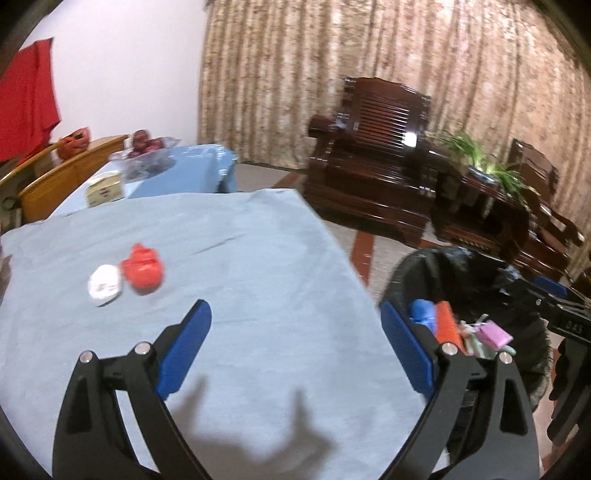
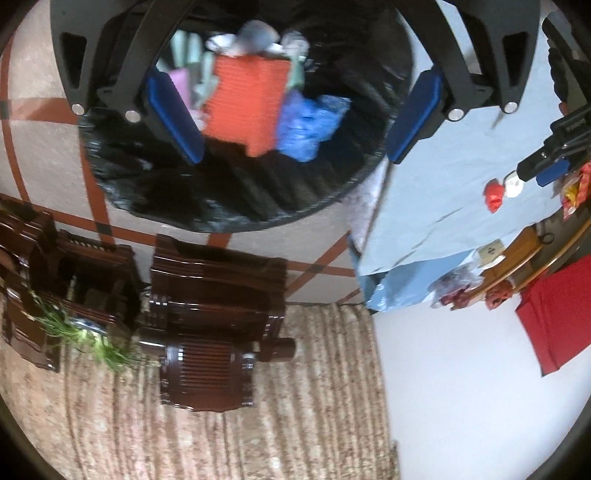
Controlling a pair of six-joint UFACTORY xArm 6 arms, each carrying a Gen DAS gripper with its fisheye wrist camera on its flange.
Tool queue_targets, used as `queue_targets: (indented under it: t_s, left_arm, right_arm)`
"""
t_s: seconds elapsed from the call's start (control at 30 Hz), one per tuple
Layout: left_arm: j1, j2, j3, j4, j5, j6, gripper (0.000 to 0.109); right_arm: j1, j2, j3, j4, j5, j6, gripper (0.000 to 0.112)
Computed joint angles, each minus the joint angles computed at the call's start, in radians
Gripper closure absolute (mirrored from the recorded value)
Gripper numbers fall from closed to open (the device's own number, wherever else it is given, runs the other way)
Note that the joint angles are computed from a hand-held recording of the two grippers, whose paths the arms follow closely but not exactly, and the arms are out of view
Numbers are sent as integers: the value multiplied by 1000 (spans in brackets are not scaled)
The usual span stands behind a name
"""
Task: Collect trash
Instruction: 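Open both grippers over the bin to drop the blue bag and pink packet, then grasp the white tissue with the left gripper while the right gripper grasps the red plastic bag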
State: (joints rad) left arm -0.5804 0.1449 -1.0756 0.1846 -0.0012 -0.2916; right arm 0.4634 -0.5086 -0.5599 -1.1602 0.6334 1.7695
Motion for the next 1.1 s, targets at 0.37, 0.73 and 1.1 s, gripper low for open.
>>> queue_targets:
  t_s: [0.37,0.73,1.1]
  left_arm:
    - [198,11,-2,183,2,-158,18]
    - [328,157,-151,137,60,-71,26]
    - [349,374,-411,-113,174,170,34]
  right_arm:
    - [17,364,-325,-78,-101,-7,15]
    - [11,777,-741,-8,-213,-132,15]
    - [30,1102,-1126,266,-207,-443,20]
